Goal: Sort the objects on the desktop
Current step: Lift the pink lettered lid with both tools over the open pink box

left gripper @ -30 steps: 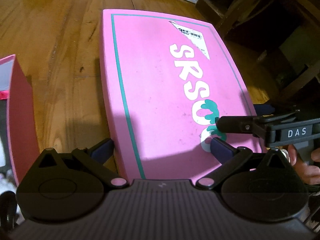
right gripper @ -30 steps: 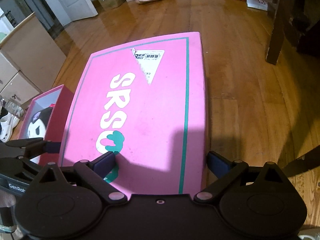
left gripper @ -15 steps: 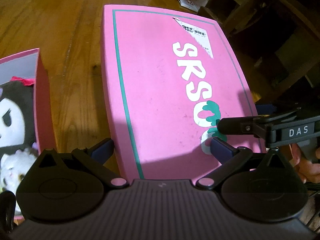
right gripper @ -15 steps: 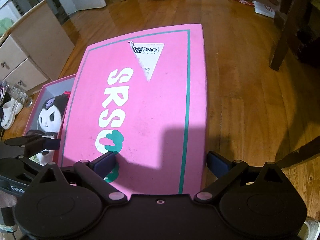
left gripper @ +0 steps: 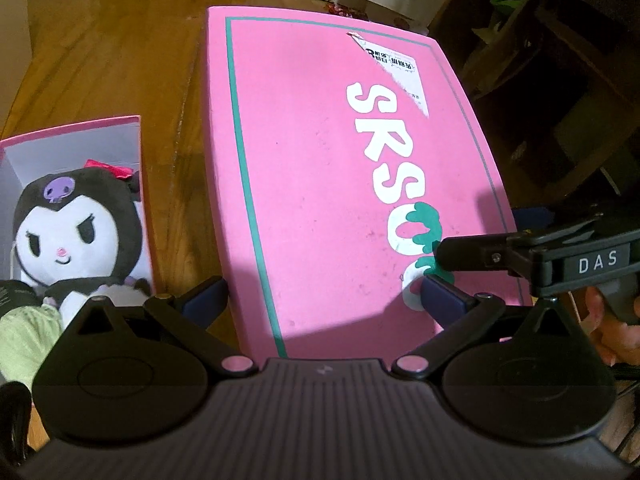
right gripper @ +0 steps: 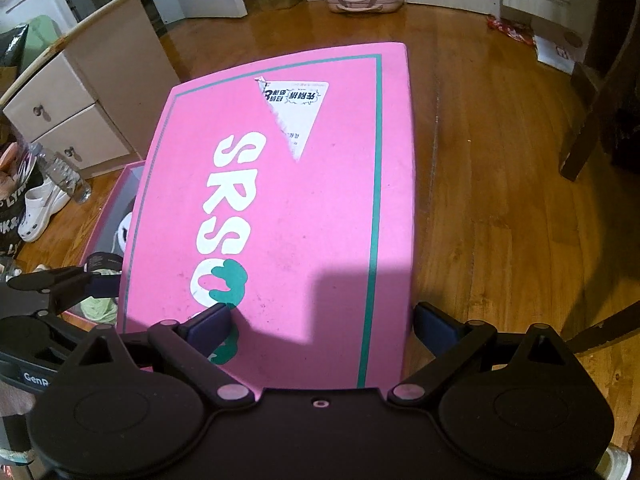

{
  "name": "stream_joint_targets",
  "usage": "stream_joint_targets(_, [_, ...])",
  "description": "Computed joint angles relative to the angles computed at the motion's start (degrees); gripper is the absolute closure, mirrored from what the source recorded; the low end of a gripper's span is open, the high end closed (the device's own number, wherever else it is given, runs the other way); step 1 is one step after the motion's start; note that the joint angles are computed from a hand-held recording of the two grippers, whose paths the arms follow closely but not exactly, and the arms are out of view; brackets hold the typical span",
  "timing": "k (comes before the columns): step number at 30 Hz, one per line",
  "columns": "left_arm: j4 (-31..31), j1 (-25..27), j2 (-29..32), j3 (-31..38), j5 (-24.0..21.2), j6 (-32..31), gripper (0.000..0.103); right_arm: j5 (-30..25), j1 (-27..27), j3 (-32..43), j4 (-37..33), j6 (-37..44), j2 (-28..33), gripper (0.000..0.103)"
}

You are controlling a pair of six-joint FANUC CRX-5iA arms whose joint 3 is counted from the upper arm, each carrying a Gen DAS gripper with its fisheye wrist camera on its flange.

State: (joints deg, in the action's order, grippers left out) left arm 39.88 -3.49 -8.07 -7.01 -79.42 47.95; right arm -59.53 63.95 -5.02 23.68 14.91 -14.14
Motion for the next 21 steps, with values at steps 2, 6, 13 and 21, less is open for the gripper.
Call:
stream_joint_targets(2, [0.69,1.83,-0.61,-0.21,-0.82,-0.3,0.0,-1.01,0.18,2.15,-0.05,1.42,1.01,0.003])
stream_joint_targets(6, [1.42,6.09,-2.46,0.4,-2.72,-1.8,0.0,-1.41,0.31,6.23,-0.15,4.03,2.95,0.003])
stream_joint_targets(13, [5.28,12.99,-2.13,1.93,-6.88,-2.46,0.0,-2.7,0.6,14.12,-0.78,8.63,6.08,0.005])
stream_joint_targets(21, [6.44,18.53,-1.17,3.71,-11.37,-3.56,0.0,-13.53,1.1,32.18,-5.66,20.07,15.12,0.006])
